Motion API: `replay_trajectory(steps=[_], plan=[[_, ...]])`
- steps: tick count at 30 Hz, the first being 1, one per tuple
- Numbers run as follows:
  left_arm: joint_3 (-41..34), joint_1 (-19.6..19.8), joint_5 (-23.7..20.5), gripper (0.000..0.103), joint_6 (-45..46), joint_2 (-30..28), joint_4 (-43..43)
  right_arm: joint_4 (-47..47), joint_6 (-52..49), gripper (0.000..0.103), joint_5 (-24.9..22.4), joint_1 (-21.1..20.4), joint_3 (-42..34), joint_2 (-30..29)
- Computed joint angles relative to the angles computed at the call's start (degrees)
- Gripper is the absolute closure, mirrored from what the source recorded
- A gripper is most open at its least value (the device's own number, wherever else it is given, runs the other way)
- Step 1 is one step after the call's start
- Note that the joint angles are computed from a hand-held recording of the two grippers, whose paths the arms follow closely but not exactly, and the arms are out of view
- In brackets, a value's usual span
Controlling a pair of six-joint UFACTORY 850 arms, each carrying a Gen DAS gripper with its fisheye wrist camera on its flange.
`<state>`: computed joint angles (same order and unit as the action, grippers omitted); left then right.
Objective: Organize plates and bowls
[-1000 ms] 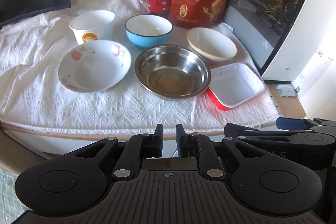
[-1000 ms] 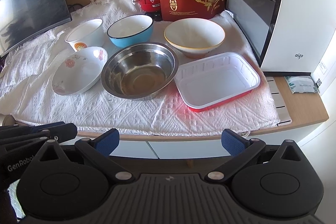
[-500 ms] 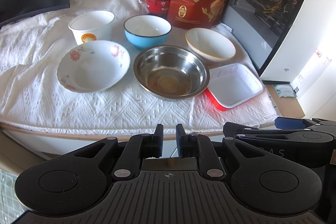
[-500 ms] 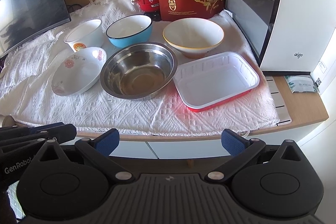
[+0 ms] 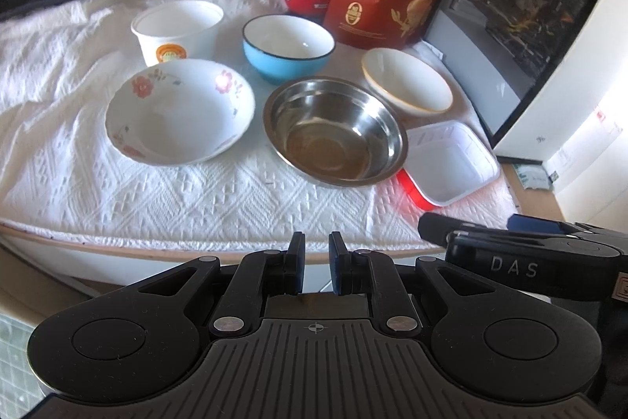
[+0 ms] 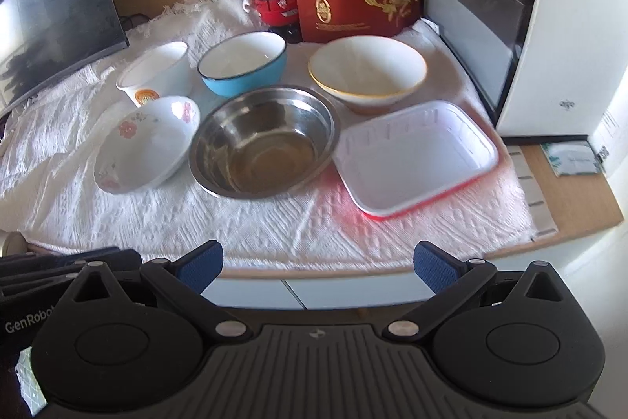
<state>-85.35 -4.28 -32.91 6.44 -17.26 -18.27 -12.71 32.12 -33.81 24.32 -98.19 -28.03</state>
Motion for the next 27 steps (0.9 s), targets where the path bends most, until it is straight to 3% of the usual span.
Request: replay_trajectory(steps=[3, 8, 11, 13, 15, 18, 23, 27], plan=[[-1.7, 2.8, -0.9, 0.088, 5.4, -1.8, -5.4, -1.3, 1.9, 0.0, 3.2, 0.4, -1.2, -1.5], [-7.1, 8.2, -3.9, 0.087, 16.9, -7.7, -18.2, 1.0, 3.8, 0.0, 4.4, 1.2, -8.3, -7.2], [-15.9, 11.5, -12.6, 0.087, 20.4, -15.0, -22.8, 6.6, 1.4, 0.0, 4.4, 1.5, -15.0, -12.3], [-24.0, 13.5, -20.5, 0.087, 19.6, -21.0, -24.0, 6.6, 2.7, 0.0, -0.7, 2.1, -23.5, -17.8], [-31.4, 14.3, -24.9, 0.087, 18.0, -25.8, -21.4, 6.7, 3.9, 0.0, -4.8, 2.6, -30.9, -22.5], [-36.6, 14.1, -24.1, 0.087, 23.5, -28.9, -18.6, 10.4, 5.5, 0.0, -5.8, 2.7, -35.0, -25.3], [-49.0, 13.5, -28.0, 0.087, 30.3, -35.9, -21.2, 8.4, 15.3, 0.0, -3.1, 2.6, -29.1, -22.4], [-55.2, 11.5, -27.0, 0.087, 32.7, -39.5, -19.9, 5.0, 16.1, 0.0, -7.6, 2.0, -30.3, -23.4]])
